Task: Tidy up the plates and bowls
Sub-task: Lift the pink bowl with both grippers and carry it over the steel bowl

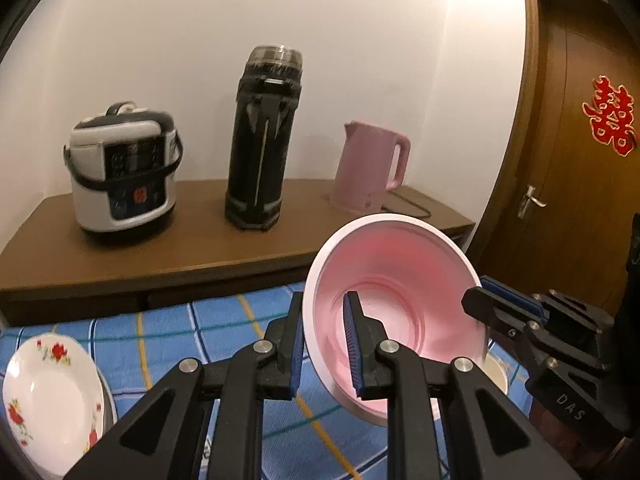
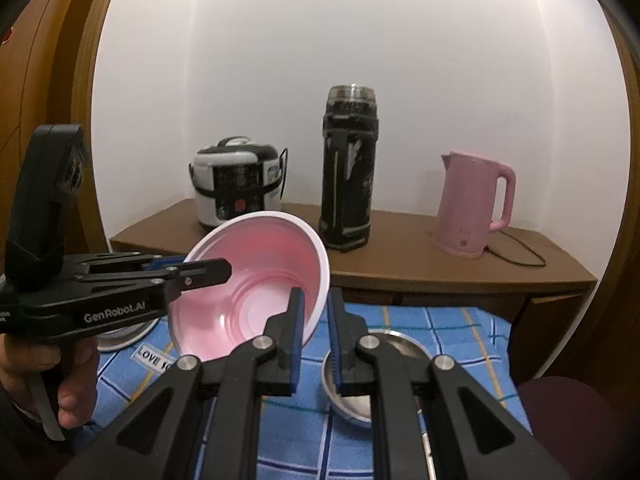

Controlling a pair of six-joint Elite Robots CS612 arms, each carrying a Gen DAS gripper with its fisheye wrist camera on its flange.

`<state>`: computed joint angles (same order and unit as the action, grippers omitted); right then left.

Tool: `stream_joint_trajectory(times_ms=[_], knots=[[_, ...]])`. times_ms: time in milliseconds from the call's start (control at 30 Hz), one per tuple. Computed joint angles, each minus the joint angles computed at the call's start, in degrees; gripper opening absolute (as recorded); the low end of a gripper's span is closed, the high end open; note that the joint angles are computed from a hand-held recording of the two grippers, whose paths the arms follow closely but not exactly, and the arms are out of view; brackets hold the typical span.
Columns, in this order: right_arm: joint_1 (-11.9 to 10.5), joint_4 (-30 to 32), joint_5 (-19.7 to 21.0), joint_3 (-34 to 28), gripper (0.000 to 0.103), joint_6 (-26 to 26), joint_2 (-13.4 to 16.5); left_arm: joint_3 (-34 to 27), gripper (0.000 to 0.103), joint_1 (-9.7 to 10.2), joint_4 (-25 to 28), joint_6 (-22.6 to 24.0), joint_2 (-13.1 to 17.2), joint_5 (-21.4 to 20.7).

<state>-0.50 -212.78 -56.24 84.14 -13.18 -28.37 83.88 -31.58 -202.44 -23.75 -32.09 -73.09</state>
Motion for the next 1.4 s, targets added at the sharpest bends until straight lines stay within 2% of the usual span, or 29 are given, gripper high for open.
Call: stream_joint_trajectory(times_ms=[167, 400, 600, 1133, 1400], knots=[[-0.3, 0.5, -2.1, -1.0, 0.011, 1.4, 0.3, -2.1, 0.021, 0.05, 0.6, 2.2, 0.3, -1.3], [-1.1, 1.9, -4.6, -2.0, 0.011, 3.3, 0.5, -6.5, 0.021, -0.07, 5.4, 5.2, 1.6, -3.7], [-1.5, 3.3, -5.9, -2.9, 0.011, 4.5, 1.0, -9.0, 0.021, 0.21, 9.8, 5.1, 2.5, -6.9], [-1.6, 7.1, -9.3, -5.7, 0.011, 5.6, 2.6, -12.9, 0.021, 0.67, 14.0, 3.3, 5.5, -12.6], [-1.4, 7.9, -9.7, -6.1, 0.011, 5.6, 3.1, -13.2, 0.021, 0.74, 14.5, 3.2, 5.7, -12.3]])
